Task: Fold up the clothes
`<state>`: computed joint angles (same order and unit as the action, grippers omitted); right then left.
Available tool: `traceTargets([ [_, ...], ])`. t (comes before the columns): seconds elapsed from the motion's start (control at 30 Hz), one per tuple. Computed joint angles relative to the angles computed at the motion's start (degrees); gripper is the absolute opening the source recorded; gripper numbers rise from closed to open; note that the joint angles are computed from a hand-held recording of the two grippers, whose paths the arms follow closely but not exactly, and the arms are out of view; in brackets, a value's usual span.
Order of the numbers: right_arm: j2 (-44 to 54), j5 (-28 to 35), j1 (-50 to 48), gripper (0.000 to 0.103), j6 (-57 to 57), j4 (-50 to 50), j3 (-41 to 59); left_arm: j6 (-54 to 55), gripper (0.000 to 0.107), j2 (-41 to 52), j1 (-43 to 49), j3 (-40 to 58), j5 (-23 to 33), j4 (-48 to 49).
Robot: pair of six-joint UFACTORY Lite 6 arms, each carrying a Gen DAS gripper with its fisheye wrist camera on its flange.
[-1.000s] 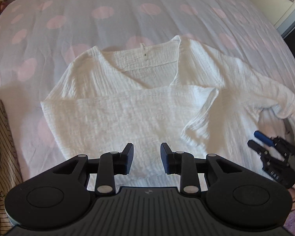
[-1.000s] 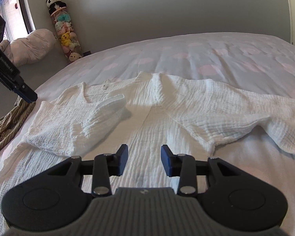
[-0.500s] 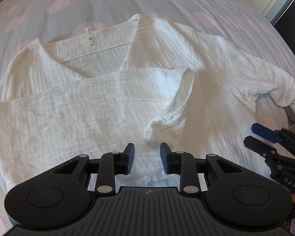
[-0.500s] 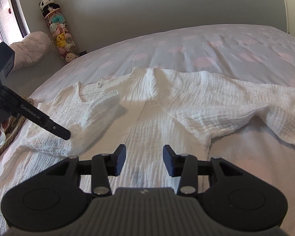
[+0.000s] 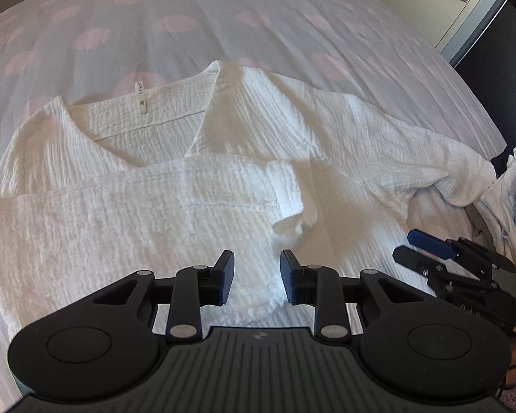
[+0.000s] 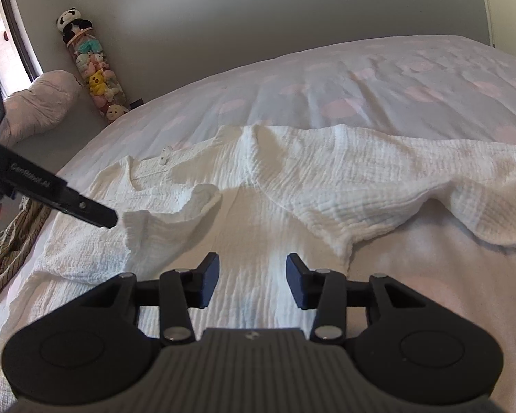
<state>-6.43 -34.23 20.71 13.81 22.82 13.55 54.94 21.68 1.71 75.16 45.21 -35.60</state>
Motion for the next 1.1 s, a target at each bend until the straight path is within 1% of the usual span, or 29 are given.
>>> traceTargets([
  [0.1,-3.0,0.8,-1.6,0.047,-1.4,3.9,-1.7,5.8,0.026,-2.0,1.2,-5.0,0.7,-5.8],
  [0.17,-5.3,1.1,-2.6,0.047,-3.6,7.5,-2.9,7.1,0.026,-2.5,0.0,-7.3,0.2,-8.2],
  [0.27,-8.1,1.9,-6.9,0.047,-2.9,9.0,-5.0,7.4,0.026,-1.8,-3.1,-9.2,-1.2,-10.7],
  [0.47,-10.9,1.4,-16.4,0.047,2.3,6.2,-8.3,7.0,0.026,0.9,-9.3,-10.5,-2.5,-13.6],
  [0.53,-10.3,0.4,-18.3,0.047,4.7,3.6,-9.0,7.8,0.026,-0.3,-10.0,-12.0,-2.5,-14.9],
  [0.6,-8.1,-0.6,-18.4,0.047,6.0,2.1,-8.6,9.0,0.026,-2.7,-9.1,-13.7,-1.4,-16.2],
  [0.7,-6.3,-2.1,-15.5,0.047,3.7,4.8,-8.0,6.8,0.026,-9.1,-7.0,-17.3,-2.7,-13.6],
  [0.8,-6.9,-4.2,-11.5,0.047,-1.7,11.3,-8.3,-3.1,0.026,-16.5,-6.2,-21.1,-8.9,-2.8],
  [0.83,-7.1,-4.9,-10.0,0.047,-3.2,13.4,-8.6,-3.9,0.026,-18.7,-4.5,-22.8,-10.0,-0.9],
  [0.93,-8.4,-5.3,-8.2,0.049,-2.8,14.4,-9.8,0.9,0.026,-22.7,3.4,-26.1,-9.8,-2.3],
  [0.97,-8.8,-4.9,-7.5,0.052,-3.5,15.5,-10.0,2.8,0.027,-23.4,6.1,-26.8,-9.7,-3.2],
  [1.03,-9.4,-4.3,-5.2,0.052,-6.6,19.8,-9.9,6.7,0.027,-23.9,11.4,-27.9,-10.2,-4.7],
  [1.1,-10.6,-1.0,-4.3,0.052,-10.7,24.2,-8.5,11.1,0.027,-22.2,15.1,-27.7,-11.5,-6.9],
])
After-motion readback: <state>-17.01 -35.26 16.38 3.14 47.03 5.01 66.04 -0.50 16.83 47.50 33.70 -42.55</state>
